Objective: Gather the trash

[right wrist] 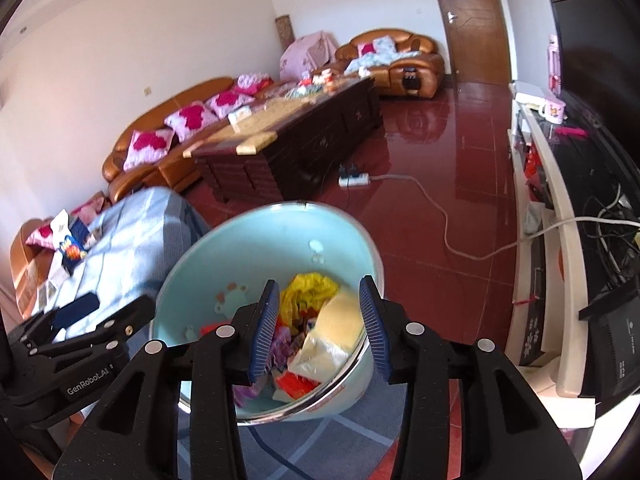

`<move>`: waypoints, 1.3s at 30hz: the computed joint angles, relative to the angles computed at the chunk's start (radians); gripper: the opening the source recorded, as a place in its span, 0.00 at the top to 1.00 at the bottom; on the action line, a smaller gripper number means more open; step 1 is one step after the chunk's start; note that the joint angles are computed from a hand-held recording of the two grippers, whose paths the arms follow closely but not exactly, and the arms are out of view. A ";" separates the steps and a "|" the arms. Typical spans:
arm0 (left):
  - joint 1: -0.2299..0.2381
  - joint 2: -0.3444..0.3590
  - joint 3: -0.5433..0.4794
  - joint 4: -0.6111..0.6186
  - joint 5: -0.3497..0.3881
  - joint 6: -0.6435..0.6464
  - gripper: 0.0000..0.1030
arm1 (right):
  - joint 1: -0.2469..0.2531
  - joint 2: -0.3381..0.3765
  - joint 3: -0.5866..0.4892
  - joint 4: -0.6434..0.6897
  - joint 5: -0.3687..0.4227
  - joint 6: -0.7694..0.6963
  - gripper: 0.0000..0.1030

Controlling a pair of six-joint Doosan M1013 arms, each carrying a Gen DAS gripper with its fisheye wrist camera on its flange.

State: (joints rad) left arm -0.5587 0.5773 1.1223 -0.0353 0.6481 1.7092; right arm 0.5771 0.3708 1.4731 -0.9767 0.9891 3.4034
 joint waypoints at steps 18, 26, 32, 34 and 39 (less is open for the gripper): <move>0.172 0.017 -0.048 0.101 0.034 -0.265 0.06 | 0.033 0.136 -0.242 -0.019 -0.018 -0.128 0.34; 0.232 0.022 -0.044 0.141 0.021 -0.327 0.06 | 0.041 0.244 -0.418 0.072 -0.052 -0.294 0.34; 0.244 0.004 -0.005 0.185 -0.021 -0.369 0.06 | 0.054 0.271 -0.460 0.119 -0.032 -0.367 0.32; 0.241 -0.001 0.003 0.179 -0.025 -0.358 0.06 | 0.061 0.262 -0.444 0.107 -0.020 -0.351 0.29; 0.226 -0.030 0.039 0.118 -0.045 -0.290 0.06 | 0.076 0.219 -0.385 0.085 0.022 -0.316 0.23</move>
State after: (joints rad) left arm -0.3329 0.5474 1.1611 0.0824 0.6026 1.4192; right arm 0.6533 0.5900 1.0883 -0.8913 1.0106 3.0872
